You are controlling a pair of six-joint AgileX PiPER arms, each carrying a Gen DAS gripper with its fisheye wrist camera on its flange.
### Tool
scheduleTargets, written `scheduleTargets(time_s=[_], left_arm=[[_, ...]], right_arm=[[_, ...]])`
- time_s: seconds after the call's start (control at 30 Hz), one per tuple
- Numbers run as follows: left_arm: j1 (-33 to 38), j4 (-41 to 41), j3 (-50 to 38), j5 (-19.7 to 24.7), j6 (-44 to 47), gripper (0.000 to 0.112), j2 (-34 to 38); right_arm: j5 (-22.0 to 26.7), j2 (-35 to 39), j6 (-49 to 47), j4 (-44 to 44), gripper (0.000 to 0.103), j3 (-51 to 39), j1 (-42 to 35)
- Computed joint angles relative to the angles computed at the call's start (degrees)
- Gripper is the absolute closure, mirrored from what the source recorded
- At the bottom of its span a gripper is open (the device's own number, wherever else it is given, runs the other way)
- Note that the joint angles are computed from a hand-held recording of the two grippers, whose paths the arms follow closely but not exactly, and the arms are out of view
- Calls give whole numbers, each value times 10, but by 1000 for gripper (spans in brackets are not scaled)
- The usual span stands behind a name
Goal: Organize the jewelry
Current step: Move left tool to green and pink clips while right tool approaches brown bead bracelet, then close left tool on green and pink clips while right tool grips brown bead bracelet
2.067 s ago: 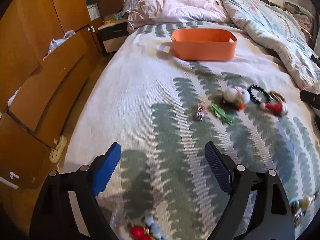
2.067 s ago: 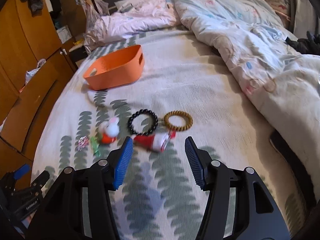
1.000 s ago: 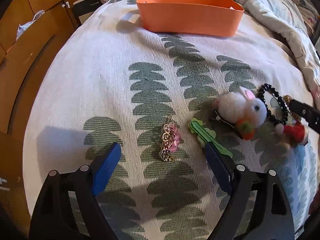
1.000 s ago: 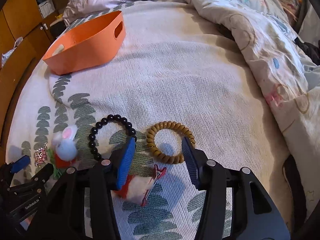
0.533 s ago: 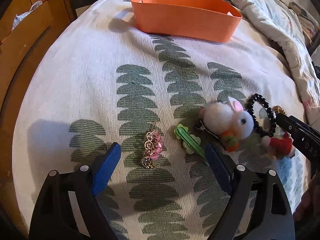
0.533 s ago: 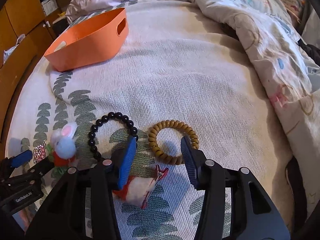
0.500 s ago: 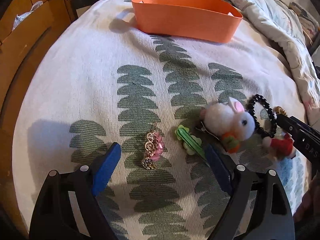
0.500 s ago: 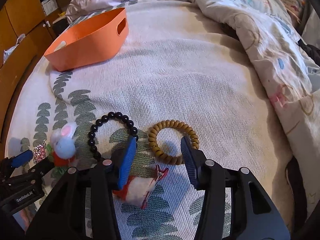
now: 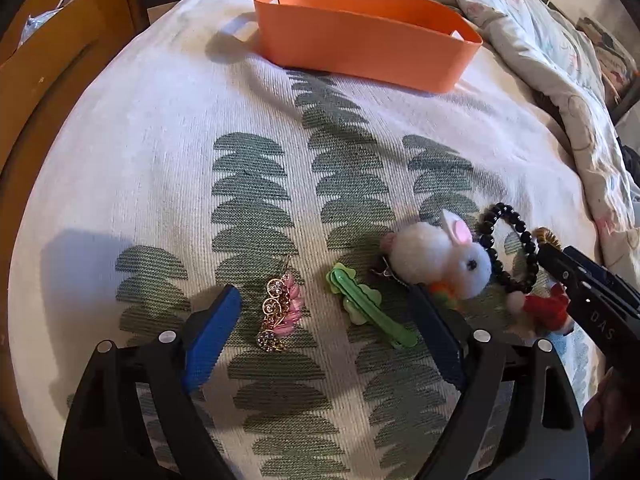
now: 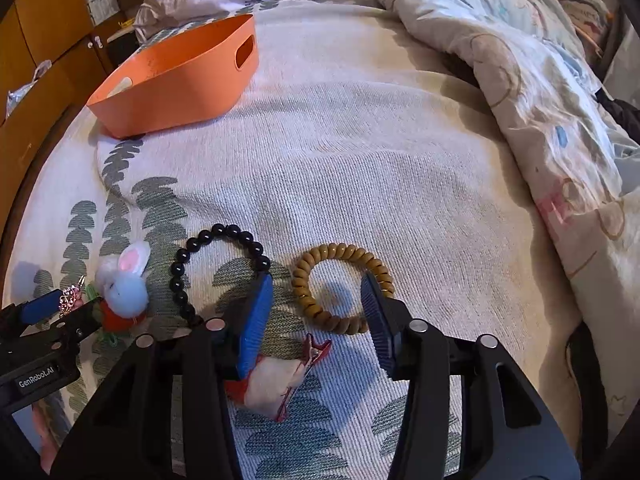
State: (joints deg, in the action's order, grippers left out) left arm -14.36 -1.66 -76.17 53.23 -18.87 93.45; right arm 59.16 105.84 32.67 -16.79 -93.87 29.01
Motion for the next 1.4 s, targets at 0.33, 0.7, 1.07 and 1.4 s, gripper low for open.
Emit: scheduleTargets(time_s=[0.33,0.7,1.07,1.4], left_arm=[[-33,8,-2,5,-10,28,-8],[-40,62,2,12,-49,27,11],[-41,81,15,1,-45,43,2],[19,26,11,4,23,91,-7]], right_arm=[[-2,1,-9,5,65,10,-2],[-15,0,-9,11,67,21,-3],[-34,-15,-35,53,91,36,-27],[-44,-53,-33,62,92,36,-39]])
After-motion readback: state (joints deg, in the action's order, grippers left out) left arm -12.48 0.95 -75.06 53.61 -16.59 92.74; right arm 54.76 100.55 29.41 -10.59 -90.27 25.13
